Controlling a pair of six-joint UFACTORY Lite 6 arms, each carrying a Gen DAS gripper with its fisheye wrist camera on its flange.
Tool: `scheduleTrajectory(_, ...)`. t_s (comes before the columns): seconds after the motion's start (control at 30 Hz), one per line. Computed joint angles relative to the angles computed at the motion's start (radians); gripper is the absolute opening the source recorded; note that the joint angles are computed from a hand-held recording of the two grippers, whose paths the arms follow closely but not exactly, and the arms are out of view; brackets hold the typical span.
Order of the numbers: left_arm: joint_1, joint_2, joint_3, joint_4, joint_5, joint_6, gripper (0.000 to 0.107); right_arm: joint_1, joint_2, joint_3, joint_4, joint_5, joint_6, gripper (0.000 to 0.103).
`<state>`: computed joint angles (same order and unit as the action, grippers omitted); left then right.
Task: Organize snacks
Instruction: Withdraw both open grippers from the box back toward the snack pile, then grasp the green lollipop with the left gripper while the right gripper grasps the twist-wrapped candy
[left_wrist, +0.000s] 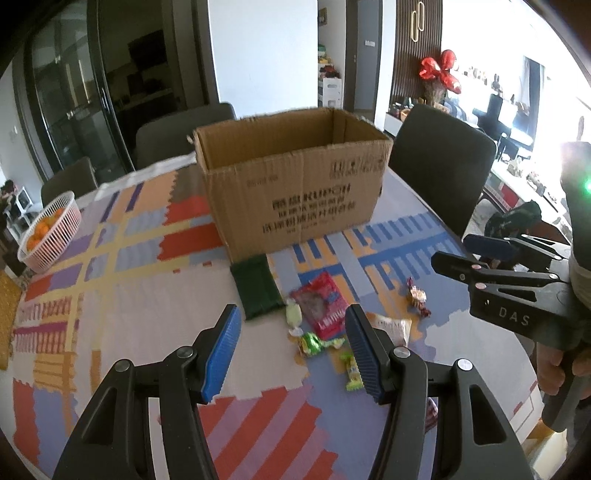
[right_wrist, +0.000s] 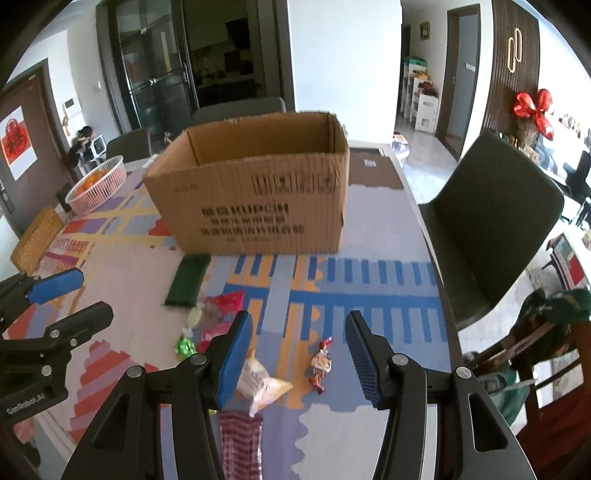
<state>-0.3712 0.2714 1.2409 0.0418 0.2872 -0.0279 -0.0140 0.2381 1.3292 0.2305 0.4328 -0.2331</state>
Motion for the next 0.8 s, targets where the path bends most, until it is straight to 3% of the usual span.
scheduleTrajectory(0.23,-0.011,0.049,-0.043,-0.028,-0.023,0.014,0.058,-0.008,0.006,-0.067,0.015,-0.029,-0.015,0.053)
scheduleTrajectory(0.47,0.004,0.110,-0.061,-0.247,-0.066,0.204,0.058,-0.001,0.011,-0.127,-0.056,-0.074,0.054,0.053)
scheduleTrajectory(0.7,0.006,0.156,-0.062,-0.322,-0.128,0.275,0.058,0.002,0.033,-0.157,-0.172,-0.119,0.164,0.053)
scheduleTrajectory(0.8,0.012,0.180,-0.056,-0.463,-0.151,0.410,0.058,0.000,0.054,-0.155,-0.188,-0.131,0.182,0.053)
